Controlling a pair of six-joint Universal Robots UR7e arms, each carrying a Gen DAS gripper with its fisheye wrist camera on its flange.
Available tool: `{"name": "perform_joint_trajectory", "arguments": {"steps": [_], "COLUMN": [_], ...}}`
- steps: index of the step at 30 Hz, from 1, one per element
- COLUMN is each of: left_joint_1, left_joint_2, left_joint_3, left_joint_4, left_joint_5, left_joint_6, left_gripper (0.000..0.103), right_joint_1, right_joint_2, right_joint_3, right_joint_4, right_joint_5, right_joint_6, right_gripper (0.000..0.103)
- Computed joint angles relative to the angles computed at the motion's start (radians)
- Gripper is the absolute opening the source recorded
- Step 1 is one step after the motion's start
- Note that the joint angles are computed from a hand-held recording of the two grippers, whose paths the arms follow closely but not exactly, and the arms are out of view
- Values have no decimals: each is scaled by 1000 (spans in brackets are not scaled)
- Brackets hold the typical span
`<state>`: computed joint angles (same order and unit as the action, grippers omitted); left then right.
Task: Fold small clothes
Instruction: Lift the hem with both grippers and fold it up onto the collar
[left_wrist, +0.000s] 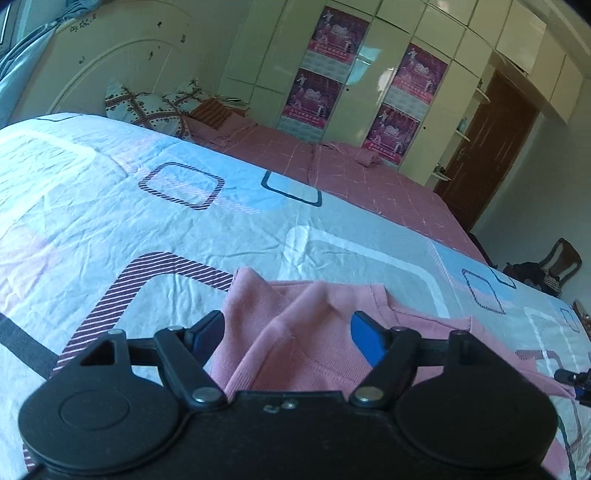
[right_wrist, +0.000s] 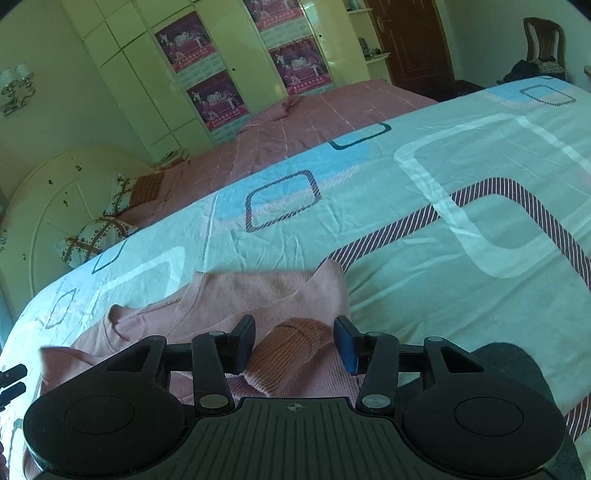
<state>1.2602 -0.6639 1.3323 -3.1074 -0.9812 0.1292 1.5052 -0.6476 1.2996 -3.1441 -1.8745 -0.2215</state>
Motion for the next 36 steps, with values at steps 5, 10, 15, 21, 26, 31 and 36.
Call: {"name": "perform_joint_trajectory", "arguments": {"steps": [5,10,15,21,26,31,36], "left_joint_1": [17,29,46,59,62,47,30], "left_joint_2": [16,91,145,144,129,124,123], "left_joint_3": [-45,-158,-254,-268,-265,-207,-169], "left_joint_4": [70,170,266,326,374,204,14], "left_joint_5": [-64,-50,-24,-62,-112,-112,-134], "left_joint_6": [64,95,95,112,142,222,278], "left_gripper": [74,71,61,45,16,12,12], "right_joint_1": [-16,-20,-24,-29,-22,-19,-15], "right_joint_2": [-5,18,63,122,157,142,102], "right_joint_3": [4,-48,-114,-229,-307,-287,-196], "right_joint_4": [-71,0,70,199,350,334,120], "right_joint_5": [82,106,81,72,27,35,91], "right_joint_6": [-42,-108,-180,-257,-353,-401,-414], "right_gripper": [75,75,75,74,40,7,7]}}
